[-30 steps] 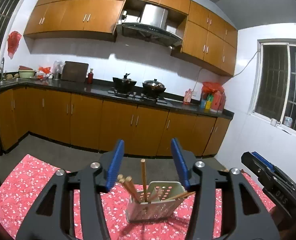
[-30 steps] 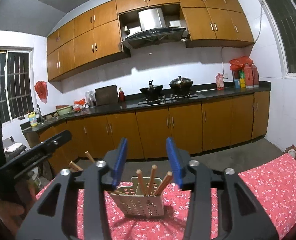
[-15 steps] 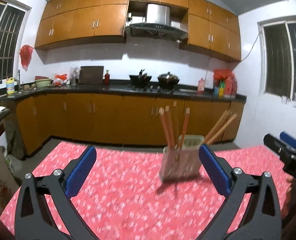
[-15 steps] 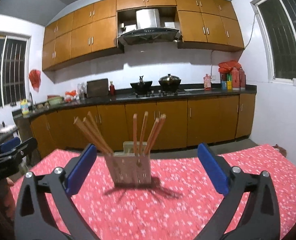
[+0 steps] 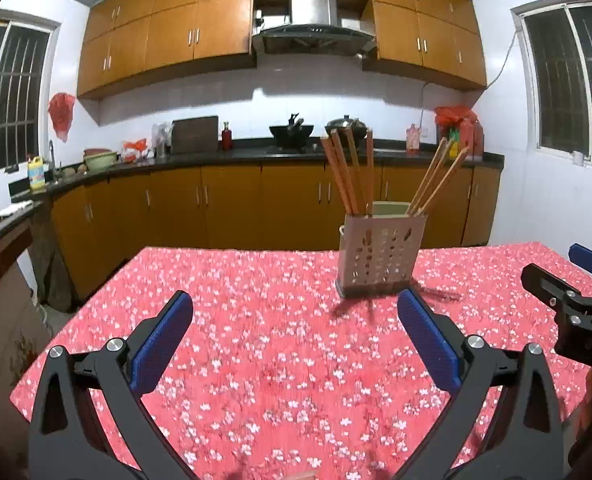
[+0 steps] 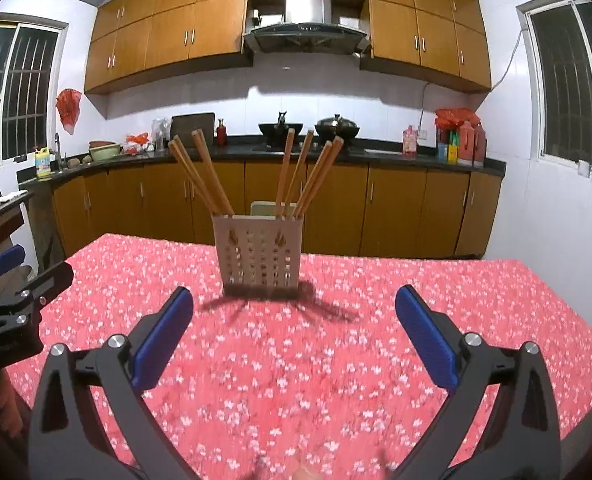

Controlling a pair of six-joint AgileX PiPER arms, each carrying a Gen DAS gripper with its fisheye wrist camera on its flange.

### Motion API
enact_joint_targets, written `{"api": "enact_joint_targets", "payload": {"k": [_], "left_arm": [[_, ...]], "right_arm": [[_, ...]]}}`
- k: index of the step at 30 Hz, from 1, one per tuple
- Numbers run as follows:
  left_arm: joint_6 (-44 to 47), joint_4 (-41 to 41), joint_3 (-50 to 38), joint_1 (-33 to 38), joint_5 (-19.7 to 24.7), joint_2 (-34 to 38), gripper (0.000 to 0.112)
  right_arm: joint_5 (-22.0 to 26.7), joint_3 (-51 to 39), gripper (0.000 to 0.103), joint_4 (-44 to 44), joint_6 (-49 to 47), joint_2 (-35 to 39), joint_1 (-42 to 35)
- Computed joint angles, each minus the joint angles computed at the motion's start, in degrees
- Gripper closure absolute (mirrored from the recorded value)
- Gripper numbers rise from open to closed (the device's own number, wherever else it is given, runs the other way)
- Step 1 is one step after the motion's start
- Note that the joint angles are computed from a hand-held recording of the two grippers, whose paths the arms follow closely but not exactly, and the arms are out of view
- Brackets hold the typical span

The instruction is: Organize utensils

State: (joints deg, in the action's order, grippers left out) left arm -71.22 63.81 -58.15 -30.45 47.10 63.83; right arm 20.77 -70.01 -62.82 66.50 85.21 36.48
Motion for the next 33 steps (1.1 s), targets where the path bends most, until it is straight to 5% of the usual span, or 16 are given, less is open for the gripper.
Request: {"api": "enact_joint_targets", "payload": {"k": [33], "left_arm": [[-8.4,5.7,5.9,-5.3,3.3,-1.7,0.011]], "right_arm": [[2.5,8.4,0.004,-18.6,22.3,-2.3,0.8]]}}
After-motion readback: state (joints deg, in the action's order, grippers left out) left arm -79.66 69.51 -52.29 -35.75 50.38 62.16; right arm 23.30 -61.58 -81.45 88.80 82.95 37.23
